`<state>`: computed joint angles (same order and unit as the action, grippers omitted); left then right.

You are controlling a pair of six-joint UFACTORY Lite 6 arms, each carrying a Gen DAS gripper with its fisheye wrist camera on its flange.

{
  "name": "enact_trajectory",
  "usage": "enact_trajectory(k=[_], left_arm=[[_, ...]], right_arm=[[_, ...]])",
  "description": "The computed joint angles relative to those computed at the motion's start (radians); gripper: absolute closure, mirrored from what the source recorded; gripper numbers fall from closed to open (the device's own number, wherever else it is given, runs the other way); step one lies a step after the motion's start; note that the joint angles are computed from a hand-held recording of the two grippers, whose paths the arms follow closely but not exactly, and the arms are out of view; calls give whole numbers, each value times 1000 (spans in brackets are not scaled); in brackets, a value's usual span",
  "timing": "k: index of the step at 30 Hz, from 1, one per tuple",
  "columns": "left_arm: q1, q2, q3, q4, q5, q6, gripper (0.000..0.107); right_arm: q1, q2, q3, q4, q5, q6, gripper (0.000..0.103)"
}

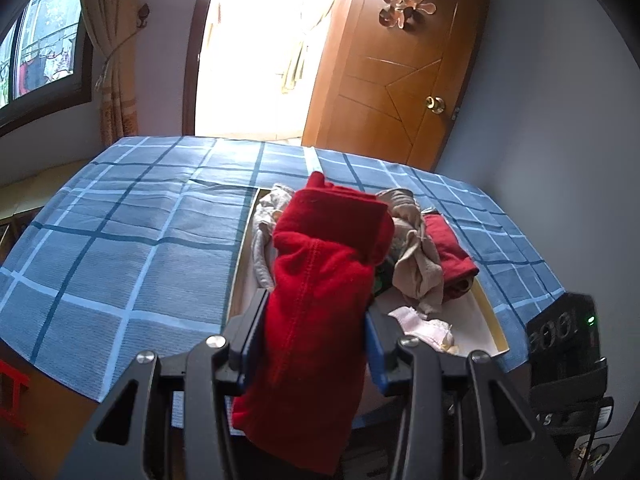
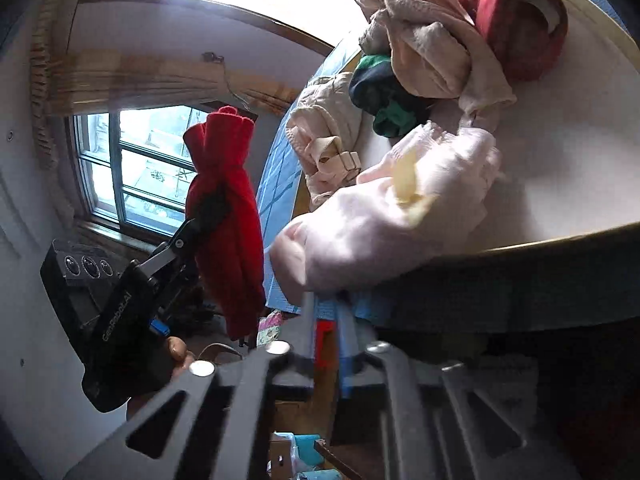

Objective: Take underwear out of drawer
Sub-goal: 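Lower both items into the tray and open both tools to release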

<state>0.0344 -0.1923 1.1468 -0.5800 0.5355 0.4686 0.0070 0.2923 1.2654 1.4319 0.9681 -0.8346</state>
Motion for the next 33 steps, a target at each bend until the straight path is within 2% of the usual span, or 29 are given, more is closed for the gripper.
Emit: enact_trajectory(k=[4, 10, 13, 14, 20, 22, 24, 27, 30, 33], left_arm=[[2, 21, 15, -1, -11, -6, 64], [4, 40, 23, -10, -11, 1, 64], [2, 61, 34, -4, -17, -1, 64], [0, 70, 38, -3, -20, -3, 64], [-45, 164, 108, 56, -51, -86, 64], [-74, 213, 151, 101, -63, -141, 64], [-102, 254, 181, 148, -77, -190, 64], [-143, 326, 228, 268, -111, -319, 64], [-167, 373, 259, 363, -129, -417, 64], [-195, 402, 276, 473, -142, -517, 64]], right_arm=[[18, -3, 80, -29, -89, 19, 95], [70, 259, 491, -278, -141, 276, 95], [80, 366, 598, -330, -134, 376, 96], [88, 387, 628, -349, -149, 402, 99], [138, 448, 777, -551, -277, 586, 99], [152, 457, 796, -627, -335, 639, 99], [150, 456, 788, -622, -364, 636, 99], [139, 439, 748, -540, -370, 566, 99], [100, 377, 625, -372, -366, 409, 99], [85, 359, 588, -326, -356, 358, 99]])
